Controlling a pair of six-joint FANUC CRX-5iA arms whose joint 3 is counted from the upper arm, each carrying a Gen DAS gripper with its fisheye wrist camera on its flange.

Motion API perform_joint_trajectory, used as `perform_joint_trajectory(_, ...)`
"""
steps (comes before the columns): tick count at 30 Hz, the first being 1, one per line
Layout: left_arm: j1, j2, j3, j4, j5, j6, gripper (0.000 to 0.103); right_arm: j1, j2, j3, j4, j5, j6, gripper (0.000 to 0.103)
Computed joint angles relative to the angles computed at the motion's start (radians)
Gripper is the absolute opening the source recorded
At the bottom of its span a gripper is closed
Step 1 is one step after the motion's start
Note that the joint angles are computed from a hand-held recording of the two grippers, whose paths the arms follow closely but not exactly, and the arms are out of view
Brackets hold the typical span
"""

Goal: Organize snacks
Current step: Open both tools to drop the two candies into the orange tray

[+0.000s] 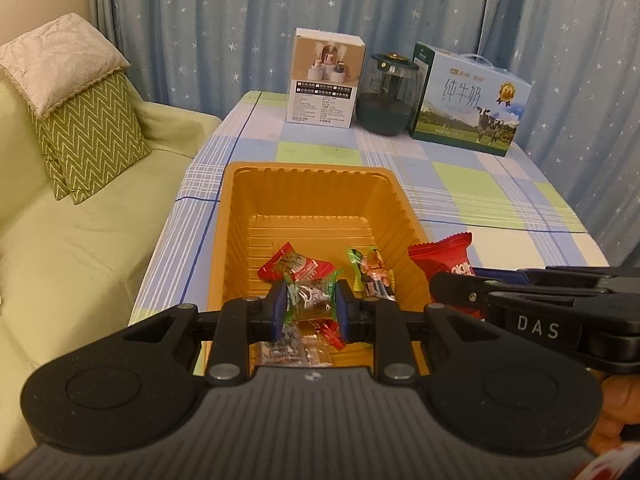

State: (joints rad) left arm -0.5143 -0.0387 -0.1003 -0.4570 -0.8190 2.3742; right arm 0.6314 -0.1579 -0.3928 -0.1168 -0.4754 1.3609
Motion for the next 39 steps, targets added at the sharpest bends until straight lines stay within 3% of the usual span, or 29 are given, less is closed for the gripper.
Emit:
perform_joint_trajectory(13,0.118,0.054,-0.003,0.143,0.12,-0.187,0.023,-0.062,0.156,0.152,-0.149,-0.026,0.156,0.025)
perform_joint_trajectory(21,0.169,0.118,0.039,0.21,0.152,-0.287,0.023,-0.116,0.243,0.259,-0.256,-0.058,0.239,0.025)
perform_joint_trajectory(33,0.209,0.202,0.081,0.272,0.195,-0.375,0.023,-0.139,0.322,0.335,-0.26,-0.061,0.222,0.025)
perform_joint_trajectory(35,0.219,0.204,0.064,0.298,0.228,-0.388,0.025,-0.142,0.326,0.337,-0.259,-0.064,0.212,0.025)
perform_joint_trajectory(37,0.224,0.204,0.06,0.294,0.227,-0.356,0.035,-0.147,0.327,0.338,-0.266,-0.069,0.217,0.025)
perform_joint_trajectory(39,0.223,0.196,0.056,0.27,0.222,-0.323,0.035,-0.15,0.326,0.336,-0.272,-0.071,0.221,0.025)
